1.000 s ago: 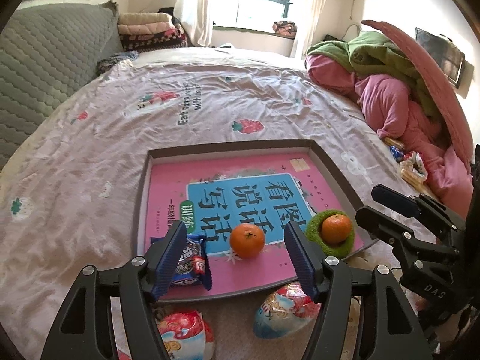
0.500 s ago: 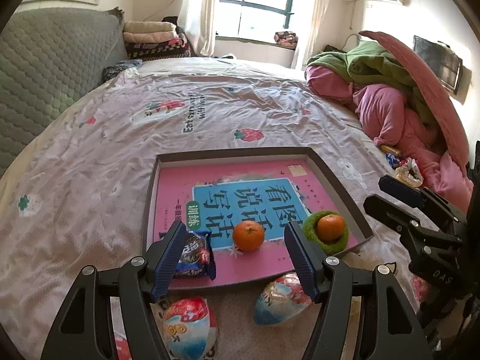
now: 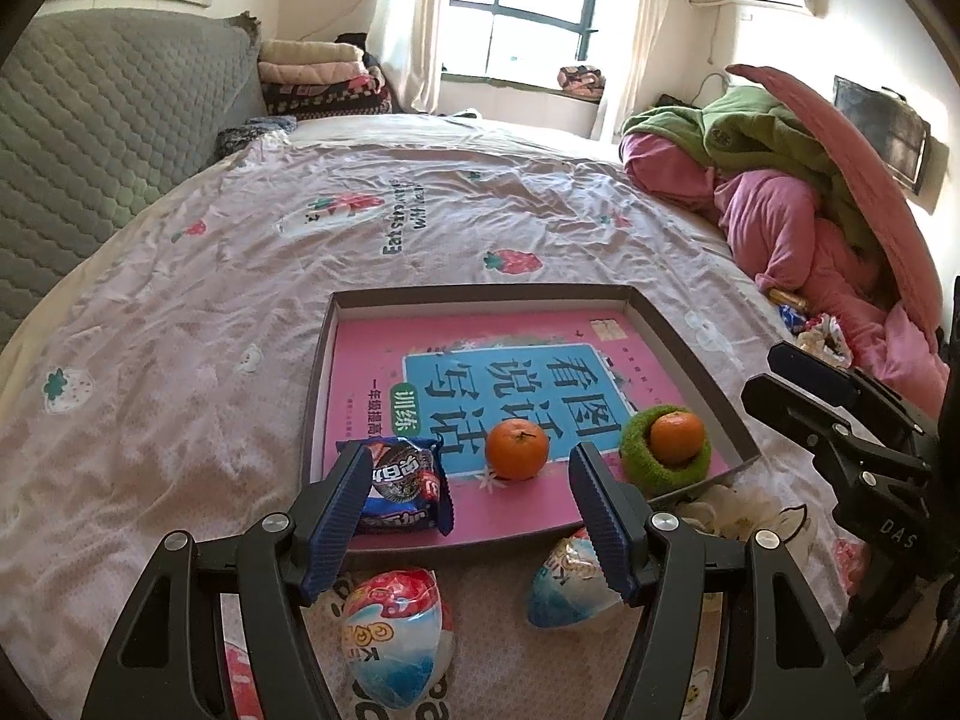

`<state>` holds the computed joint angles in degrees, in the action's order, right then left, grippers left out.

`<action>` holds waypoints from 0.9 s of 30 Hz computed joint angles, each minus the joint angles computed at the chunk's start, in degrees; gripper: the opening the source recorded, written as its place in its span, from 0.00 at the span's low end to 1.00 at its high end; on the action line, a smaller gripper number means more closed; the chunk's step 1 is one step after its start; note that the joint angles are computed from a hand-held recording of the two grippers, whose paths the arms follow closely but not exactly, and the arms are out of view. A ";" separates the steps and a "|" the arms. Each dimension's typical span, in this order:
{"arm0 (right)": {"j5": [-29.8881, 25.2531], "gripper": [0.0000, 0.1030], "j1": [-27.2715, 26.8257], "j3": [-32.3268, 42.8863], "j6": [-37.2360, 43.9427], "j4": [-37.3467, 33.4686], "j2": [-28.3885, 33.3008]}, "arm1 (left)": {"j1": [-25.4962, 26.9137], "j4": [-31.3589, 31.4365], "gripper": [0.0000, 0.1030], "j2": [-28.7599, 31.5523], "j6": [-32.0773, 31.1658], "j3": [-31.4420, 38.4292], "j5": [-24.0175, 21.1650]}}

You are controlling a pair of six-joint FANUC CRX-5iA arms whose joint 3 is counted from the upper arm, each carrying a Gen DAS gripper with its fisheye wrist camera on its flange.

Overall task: Organize objects
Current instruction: 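Withdraw both tools from the tray toward the bagged ball and cream cloth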

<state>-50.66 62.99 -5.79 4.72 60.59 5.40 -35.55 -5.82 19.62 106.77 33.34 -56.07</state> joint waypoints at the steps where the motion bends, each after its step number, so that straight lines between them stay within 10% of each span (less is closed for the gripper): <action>1: -0.15 0.53 0.09 -0.04 -0.13 0.10 0.02 | 0.03 0.08 0.68 -0.10 0.00 -0.15 0.12; 27: -0.20 0.53 1.23 -0.14 0.38 -0.05 -0.05 | -0.26 -0.96 0.68 -2.84 0.90 -4.04 1.53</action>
